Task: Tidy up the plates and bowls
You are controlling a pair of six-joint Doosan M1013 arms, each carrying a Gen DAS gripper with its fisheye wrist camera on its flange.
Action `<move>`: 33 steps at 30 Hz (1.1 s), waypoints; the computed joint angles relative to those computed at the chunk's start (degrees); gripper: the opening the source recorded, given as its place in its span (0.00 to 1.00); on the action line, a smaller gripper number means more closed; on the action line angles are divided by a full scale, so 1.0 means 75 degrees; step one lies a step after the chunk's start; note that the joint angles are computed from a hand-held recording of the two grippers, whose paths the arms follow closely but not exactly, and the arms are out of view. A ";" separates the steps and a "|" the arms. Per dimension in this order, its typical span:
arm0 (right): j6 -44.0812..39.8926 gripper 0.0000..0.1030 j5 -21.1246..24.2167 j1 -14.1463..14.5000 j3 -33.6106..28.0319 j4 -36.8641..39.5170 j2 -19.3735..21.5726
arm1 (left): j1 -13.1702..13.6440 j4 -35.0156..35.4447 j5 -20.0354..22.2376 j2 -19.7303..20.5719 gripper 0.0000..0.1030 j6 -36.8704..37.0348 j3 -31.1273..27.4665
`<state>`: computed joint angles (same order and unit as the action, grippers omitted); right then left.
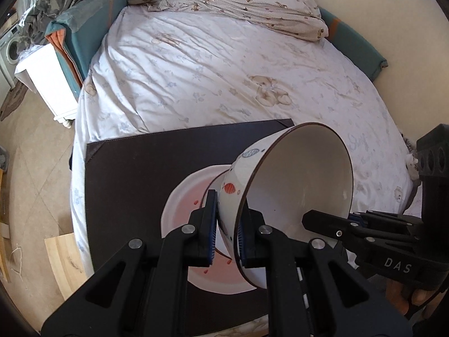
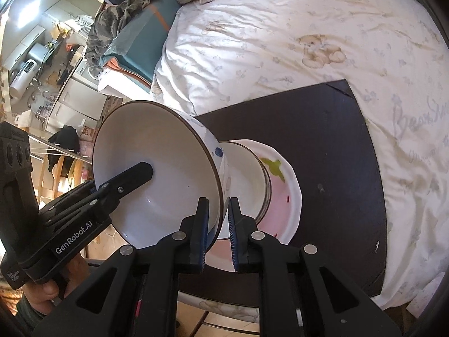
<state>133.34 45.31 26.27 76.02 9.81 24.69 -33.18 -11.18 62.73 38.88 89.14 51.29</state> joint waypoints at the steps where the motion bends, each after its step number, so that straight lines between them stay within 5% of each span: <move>1: -0.0006 0.14 -0.0034 -0.0009 0.0048 0.0039 -0.0012 | 0.0007 -0.0046 0.0020 0.0020 0.10 0.0012 -0.0009; 24: 0.0034 0.19 0.0758 -0.0032 -0.0250 0.0284 0.0408 | -0.0019 0.0315 0.0958 0.0580 0.10 -0.0276 -0.0559; 33: 0.0104 0.33 0.0677 -0.0056 -0.0204 0.0287 0.0360 | 0.0016 0.0424 0.0845 0.0548 0.10 -0.0499 -0.0534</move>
